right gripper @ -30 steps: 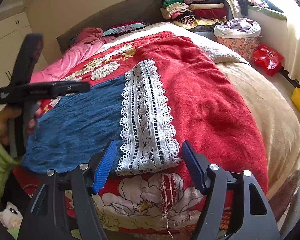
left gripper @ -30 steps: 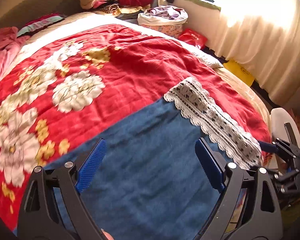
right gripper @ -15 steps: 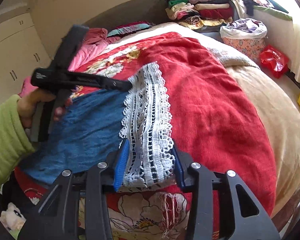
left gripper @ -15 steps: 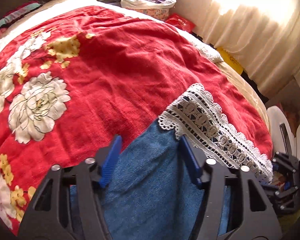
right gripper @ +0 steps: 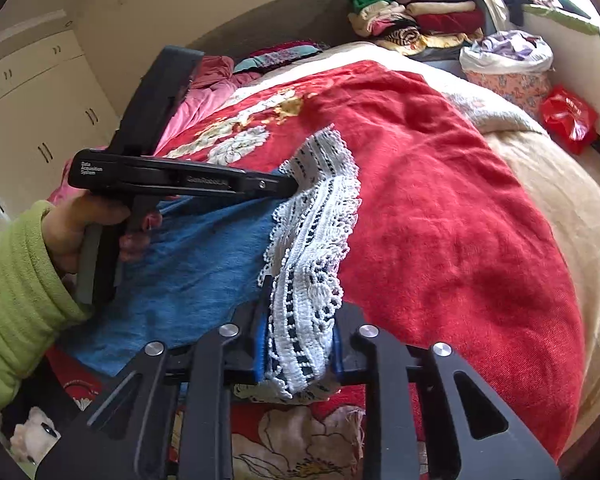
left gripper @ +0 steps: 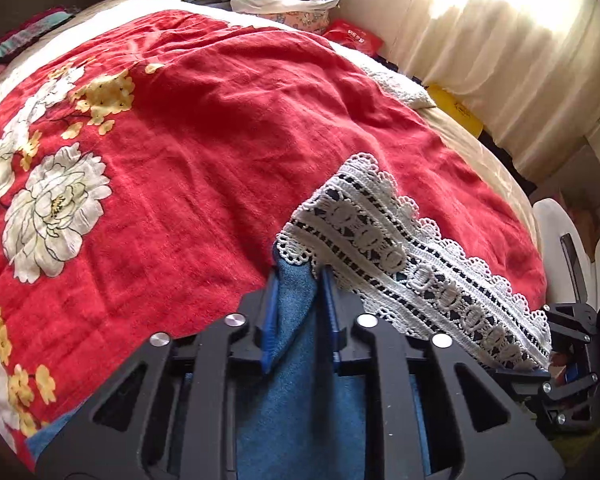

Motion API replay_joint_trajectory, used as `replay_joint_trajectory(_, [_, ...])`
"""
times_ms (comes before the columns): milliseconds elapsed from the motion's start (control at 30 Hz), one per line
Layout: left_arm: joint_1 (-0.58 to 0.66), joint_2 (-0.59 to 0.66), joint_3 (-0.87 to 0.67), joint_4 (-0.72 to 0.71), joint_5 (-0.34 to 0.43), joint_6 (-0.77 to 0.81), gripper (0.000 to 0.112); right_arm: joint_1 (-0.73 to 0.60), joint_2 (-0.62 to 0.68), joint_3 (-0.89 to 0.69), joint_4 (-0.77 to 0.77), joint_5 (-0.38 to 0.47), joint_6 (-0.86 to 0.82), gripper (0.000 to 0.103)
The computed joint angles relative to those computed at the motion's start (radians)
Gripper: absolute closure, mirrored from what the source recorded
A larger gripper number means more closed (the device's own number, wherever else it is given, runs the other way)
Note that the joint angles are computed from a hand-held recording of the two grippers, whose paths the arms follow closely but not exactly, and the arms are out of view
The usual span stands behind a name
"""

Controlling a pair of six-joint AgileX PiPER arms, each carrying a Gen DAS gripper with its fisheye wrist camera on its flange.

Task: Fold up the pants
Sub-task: 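Grasp the denim with the left tool while the right tool lifts the lace trim, then fold the lace-trimmed edge over the pants with both tools and open both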

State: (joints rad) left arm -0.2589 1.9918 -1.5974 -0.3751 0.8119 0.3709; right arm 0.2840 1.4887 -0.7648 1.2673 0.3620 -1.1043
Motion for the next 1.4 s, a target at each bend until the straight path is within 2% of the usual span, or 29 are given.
replay_joint_trajectory(67, [0.032, -0.004, 0.018, -0.085, 0.0, 0.053, 0.104, 0.012, -0.021, 0.0, -0.004, 0.001, 0.012, 0.083])
replay_joint_trajectory(133, [0.088, -0.023, 0.057, -0.231, 0.01, 0.137, 0.106, 0.046, -0.049, -0.007, -0.051, -0.013, 0.06, 0.083])
replay_joint_trajectory(233, [0.15, -0.089, 0.133, -0.402, 0.009, 0.286, 0.107, 0.1, -0.081, -0.023, -0.093, -0.021, 0.096, 0.084])
replay_joint_trajectory(433, [0.309, -0.249, 0.296, -0.591, 0.057, 0.462, 0.107, 0.29, -0.078, -0.127, -0.317, -0.059, 0.308, 0.084])
replay_joint_trajectory(667, [0.518, -0.351, 0.489, -0.706, 0.117, 0.614, 0.105, 0.495, 0.069, -0.274, -0.515, -0.064, 0.51, 0.084])
replay_joint_trajectory(767, [0.594, -0.385, 0.554, -0.671, 0.084, 0.57, 0.102, 0.558, 0.15, -0.342, -0.609, -0.04, 0.621, 0.084])
replay_joint_trajectory(800, [0.632, -0.411, 0.585, -0.668, 0.072, 0.556, 0.1, 0.586, 0.176, -0.365, -0.691, -0.034, 0.704, 0.084])
replay_joint_trajectory(867, [0.734, -0.446, 0.631, -0.703, 0.108, 0.552, 0.089, 0.632, 0.204, -0.395, -0.812, -0.025, 0.814, 0.084])
replay_joint_trajectory(900, [0.779, -0.46, 0.644, -0.706, 0.121, 0.531, 0.077, 0.652, 0.212, -0.405, -0.867, -0.024, 0.865, 0.084])
replay_joint_trajectory(933, [0.819, -0.464, 0.651, -0.721, 0.142, 0.528, 0.071, 0.678, 0.215, -0.412, -0.916, -0.02, 0.912, 0.084])
replay_joint_trajectory(1000, [0.94, -0.471, 0.687, -0.798, 0.236, 0.58, 0.067, 0.718, 0.232, -0.432, -1.015, -0.011, 1.001, 0.084])
replay_joint_trajectory(1100, [0.997, -0.466, 0.69, -0.8, 0.287, 0.585, 0.056, 0.796, 0.269, -0.469, -1.26, -0.005, 1.203, 0.084])
replay_joint_trajectory(1200, [0.967, -0.458, 0.703, -0.773, 0.25, 0.568, 0.051, 0.853, 0.349, -0.527, -1.491, 0.03, 1.403, 0.081])
replay_joint_trajectory(1300, [0.891, -0.433, 0.69, -0.712, 0.158, 0.504, 0.048, 0.902, 0.372, -0.509, -1.731, 0.021, 1.615, 0.079])
replay_joint_trajectory(1333, [0.863, -0.431, 0.686, -0.687, 0.127, 0.496, 0.046, 0.91, 0.357, -0.49, -1.782, 0.016, 1.657, 0.078])
replay_joint_trajectory(1400, [0.835, -0.422, 0.672, -0.633, 0.097, 0.48, 0.042, 0.919, 0.31, -0.445, -1.807, -0.003, 1.697, 0.068])
